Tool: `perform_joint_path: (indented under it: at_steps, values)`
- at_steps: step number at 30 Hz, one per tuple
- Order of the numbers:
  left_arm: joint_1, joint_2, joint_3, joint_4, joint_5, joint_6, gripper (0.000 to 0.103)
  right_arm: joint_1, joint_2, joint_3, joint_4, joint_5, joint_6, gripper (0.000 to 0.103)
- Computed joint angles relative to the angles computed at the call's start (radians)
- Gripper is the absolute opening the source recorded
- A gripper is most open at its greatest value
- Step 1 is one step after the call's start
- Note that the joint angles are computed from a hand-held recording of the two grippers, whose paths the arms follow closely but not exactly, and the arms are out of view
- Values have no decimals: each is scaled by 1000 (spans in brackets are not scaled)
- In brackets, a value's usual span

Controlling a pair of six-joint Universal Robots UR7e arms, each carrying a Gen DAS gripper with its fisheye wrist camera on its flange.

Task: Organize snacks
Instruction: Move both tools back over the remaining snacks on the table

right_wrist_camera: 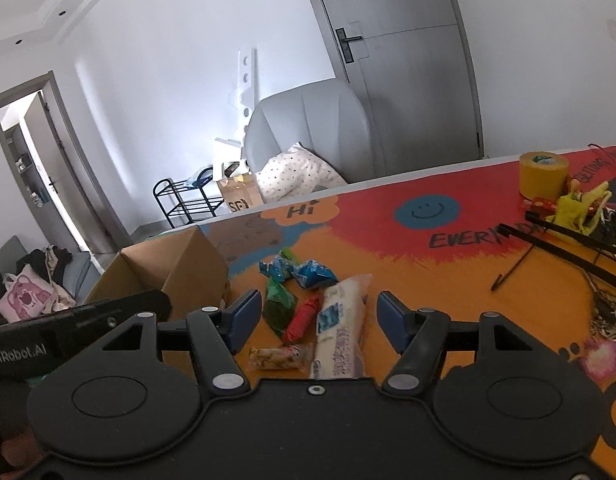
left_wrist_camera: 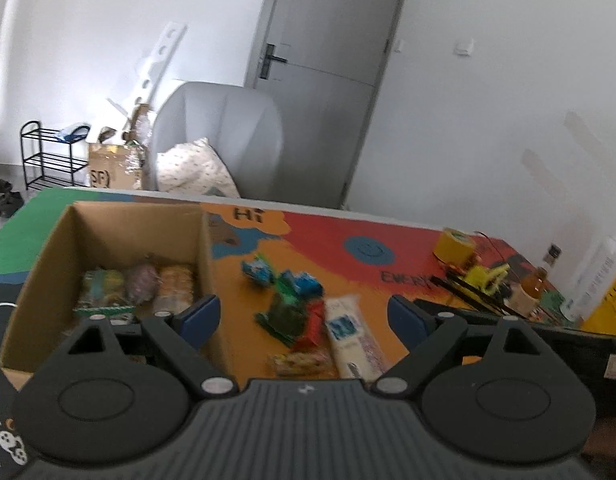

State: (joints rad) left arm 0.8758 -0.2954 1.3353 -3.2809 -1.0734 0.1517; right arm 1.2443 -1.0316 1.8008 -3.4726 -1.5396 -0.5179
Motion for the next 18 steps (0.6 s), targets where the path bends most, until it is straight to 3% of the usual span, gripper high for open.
perform_joint_path:
  at_steps: [18]
  values:
    - [-21, 85, -65, 51, 18, -62, 84, -61, -30, 29, -5, -13, 32, 65]
